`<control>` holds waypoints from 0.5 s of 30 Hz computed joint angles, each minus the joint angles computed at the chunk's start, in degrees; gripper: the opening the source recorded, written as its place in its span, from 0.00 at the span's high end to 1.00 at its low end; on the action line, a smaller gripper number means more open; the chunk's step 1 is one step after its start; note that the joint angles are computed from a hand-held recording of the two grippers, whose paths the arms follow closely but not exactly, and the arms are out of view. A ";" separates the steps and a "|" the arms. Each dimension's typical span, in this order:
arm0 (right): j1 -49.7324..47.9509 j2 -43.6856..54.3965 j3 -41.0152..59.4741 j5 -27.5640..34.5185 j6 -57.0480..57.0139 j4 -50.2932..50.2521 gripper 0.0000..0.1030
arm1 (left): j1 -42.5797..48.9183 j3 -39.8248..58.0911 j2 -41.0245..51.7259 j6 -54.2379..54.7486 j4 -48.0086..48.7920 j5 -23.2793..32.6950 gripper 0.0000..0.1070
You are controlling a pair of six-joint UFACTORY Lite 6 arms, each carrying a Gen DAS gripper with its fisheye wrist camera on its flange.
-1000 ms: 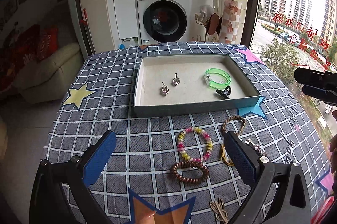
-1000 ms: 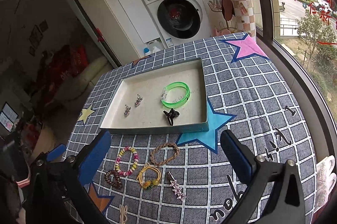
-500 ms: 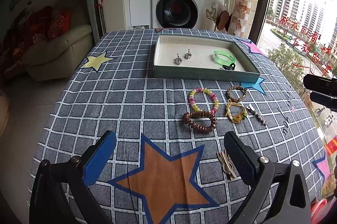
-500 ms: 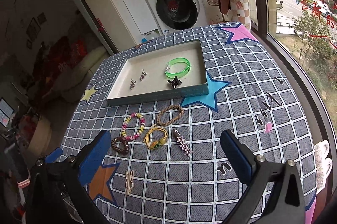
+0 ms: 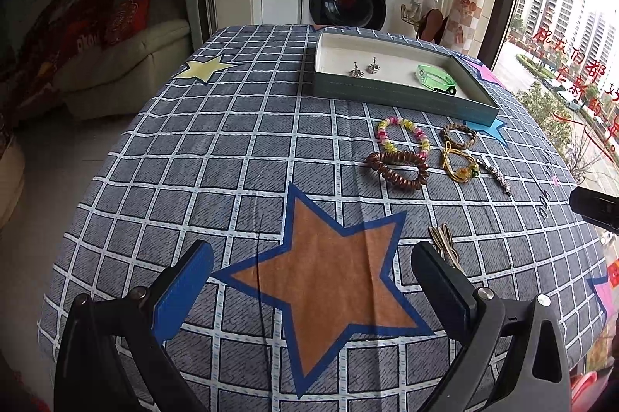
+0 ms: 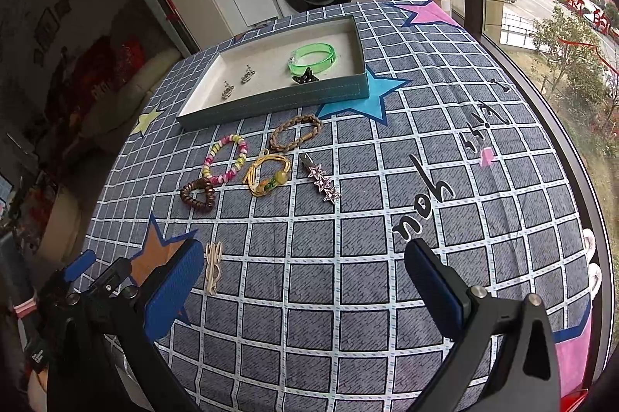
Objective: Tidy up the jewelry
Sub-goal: 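Withdraw both open tools from the tray back over the remaining jewelry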
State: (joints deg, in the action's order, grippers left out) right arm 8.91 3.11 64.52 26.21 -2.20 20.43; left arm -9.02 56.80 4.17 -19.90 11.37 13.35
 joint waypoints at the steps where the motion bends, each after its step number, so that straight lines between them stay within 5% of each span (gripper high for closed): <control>1: 0.05 0.31 -0.30 0.06 0.25 -0.23 0.00 | 0.05 -0.11 0.21 0.69 -0.74 -0.07 0.04; 8: 0.85 3.16 -0.34 0.02 2.58 -3.36 0.00 | -0.19 3.18 5.12 3.69 -3.25 0.34 0.04; 15: 0.93 8.59 4.20 0.44 6.65 -8.70 0.00 | 2.03 14.99 15.12 16.74 -19.34 3.86 0.04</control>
